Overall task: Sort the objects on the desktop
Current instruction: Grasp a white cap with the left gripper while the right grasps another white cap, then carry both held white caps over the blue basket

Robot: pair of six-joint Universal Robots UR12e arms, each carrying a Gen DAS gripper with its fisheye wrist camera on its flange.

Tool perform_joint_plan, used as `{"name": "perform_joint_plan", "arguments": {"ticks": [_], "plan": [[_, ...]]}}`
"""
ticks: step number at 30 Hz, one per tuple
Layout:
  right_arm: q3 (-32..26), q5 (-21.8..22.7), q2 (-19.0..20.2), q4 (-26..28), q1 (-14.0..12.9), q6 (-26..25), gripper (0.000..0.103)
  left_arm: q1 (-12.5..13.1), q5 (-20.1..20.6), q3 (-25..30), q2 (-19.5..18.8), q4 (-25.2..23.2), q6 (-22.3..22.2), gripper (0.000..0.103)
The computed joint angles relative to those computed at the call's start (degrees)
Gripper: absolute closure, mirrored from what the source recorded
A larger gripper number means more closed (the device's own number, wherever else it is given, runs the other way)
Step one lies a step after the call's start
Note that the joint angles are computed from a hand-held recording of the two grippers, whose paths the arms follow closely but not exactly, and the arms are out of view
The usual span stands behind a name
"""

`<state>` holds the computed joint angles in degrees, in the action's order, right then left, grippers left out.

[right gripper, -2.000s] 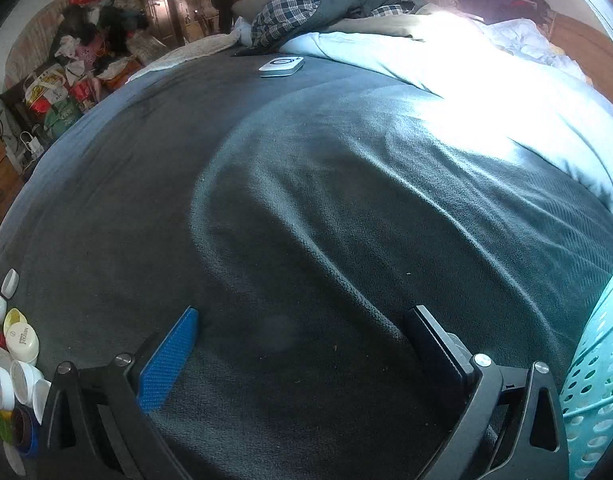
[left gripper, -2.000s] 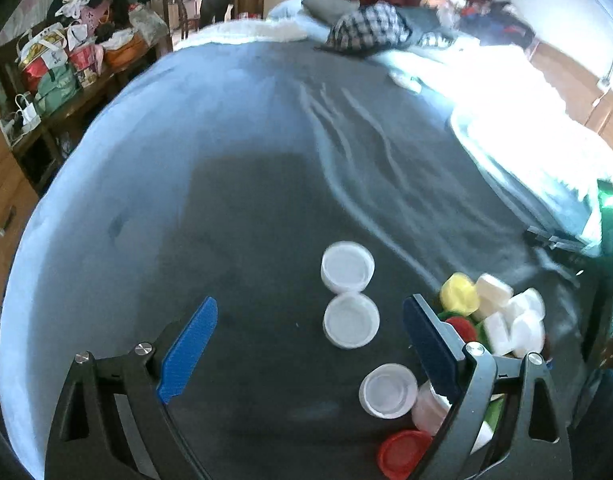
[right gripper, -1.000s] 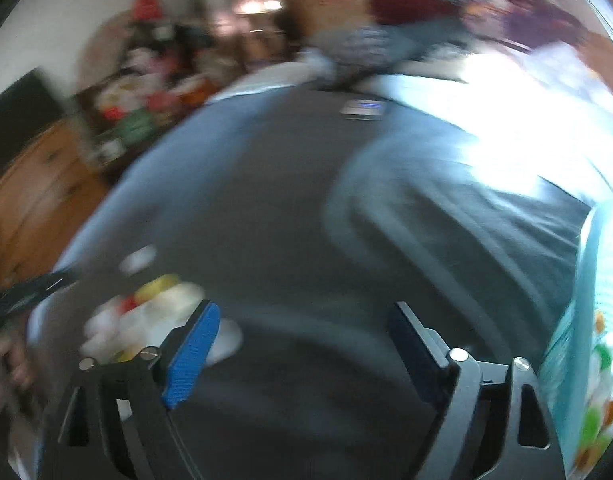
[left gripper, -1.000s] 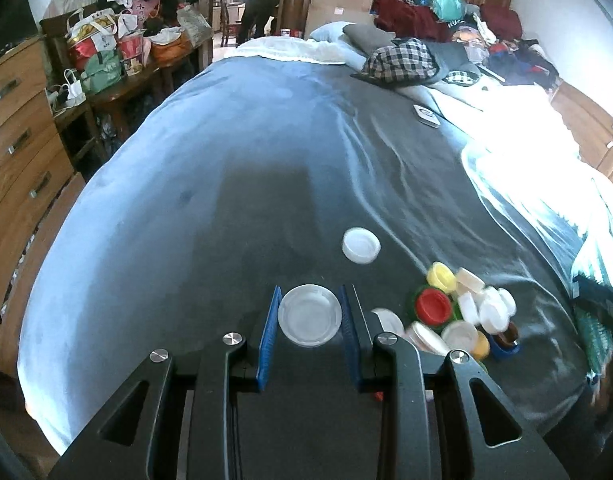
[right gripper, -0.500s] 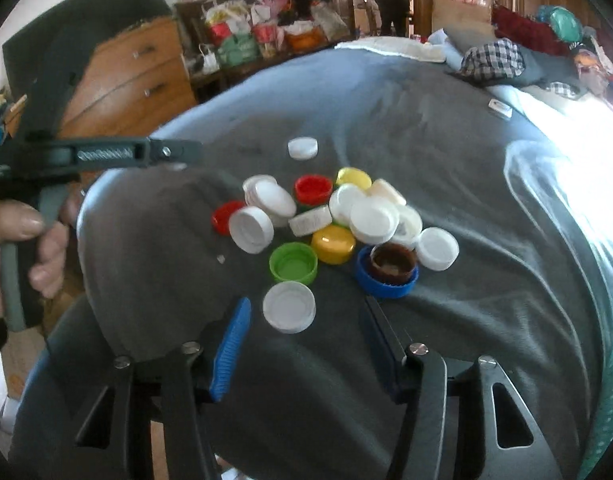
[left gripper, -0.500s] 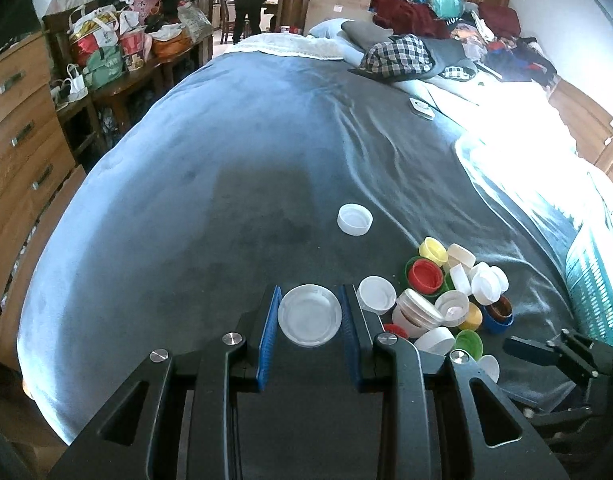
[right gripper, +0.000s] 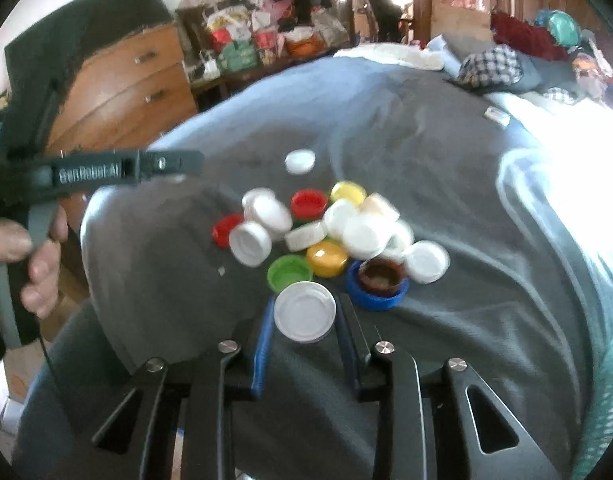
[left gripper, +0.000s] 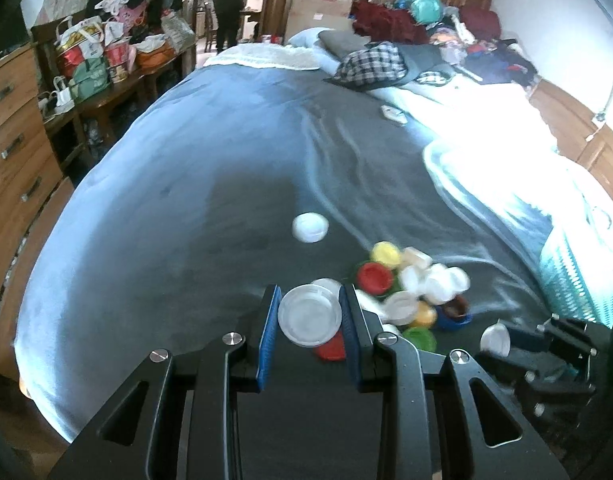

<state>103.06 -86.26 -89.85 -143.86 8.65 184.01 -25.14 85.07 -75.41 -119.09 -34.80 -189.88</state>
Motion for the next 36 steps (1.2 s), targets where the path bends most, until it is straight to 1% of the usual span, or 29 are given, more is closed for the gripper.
{"name": "perform_joint_plan", "arguments": {"ticks": [4,6,11,14,18,23,24,26,29,30,32,36], "plan": [[0.47,-1.87,-2.61,-0.04,-1.40,1.86,0.071,-1.26,-0.68,1.23,0.09,0.60,0.94,0.078],[0.80,-3.21,-3.84,0.08,-2.09,2.73,0.071,-2.12,-0.89,2.48,-0.23,0.58,1.69,0.078],[2.18,-6.36,-7.52,0.62,-4.59,5.02,0.071,-4.35,-2.95,6.46,-1.73,0.05,3.94,0.078],[3.34,-8.56,-10.19,1.16,-6.43,6.46,0.071,-5.74,-5.00,9.65,-3.10,-1.24,5.28,0.078],[4.53,-10.27,-13.27,2.23,-9.16,7.64,0.071,-7.64,-8.65,14.67,-5.40,-3.81,7.26,0.078],[5.41,-12.32,-17.05,5.40,-13.25,8.56,0.071,-10.64,-11.32,23.50,-9.61,-9.72,11.29,0.078],[5.65,-12.57,-18.08,6.26,-14.54,8.92,0.071,-11.25,-11.56,25.25,-10.47,-10.83,12.12,0.078],[5.74,-12.10,-19.32,8.24,-16.53,9.20,0.071,-12.34,-13.12,29.44,-12.53,-14.17,13.56,0.078],[6.31,-11.81,-21.48,10.66,-19.85,9.69,0.071,-14.03,-14.29,36.75,-16.17,-20.25,16.53,0.078],[6.44,-11.58,-22.02,11.35,-20.74,9.83,0.070,-14.38,-14.71,38.17,-16.83,-21.62,17.23,0.078],[6.82,-11.42,-23.01,12.38,-22.31,10.11,0.070,-15.44,-14.94,42.77,-19.13,-25.39,18.67,0.078],[7.91,-10.28,-24.61,12.71,-24.51,10.14,0.070,-16.84,-14.44,48.72,-22.00,-29.86,21.01,0.078]]}}
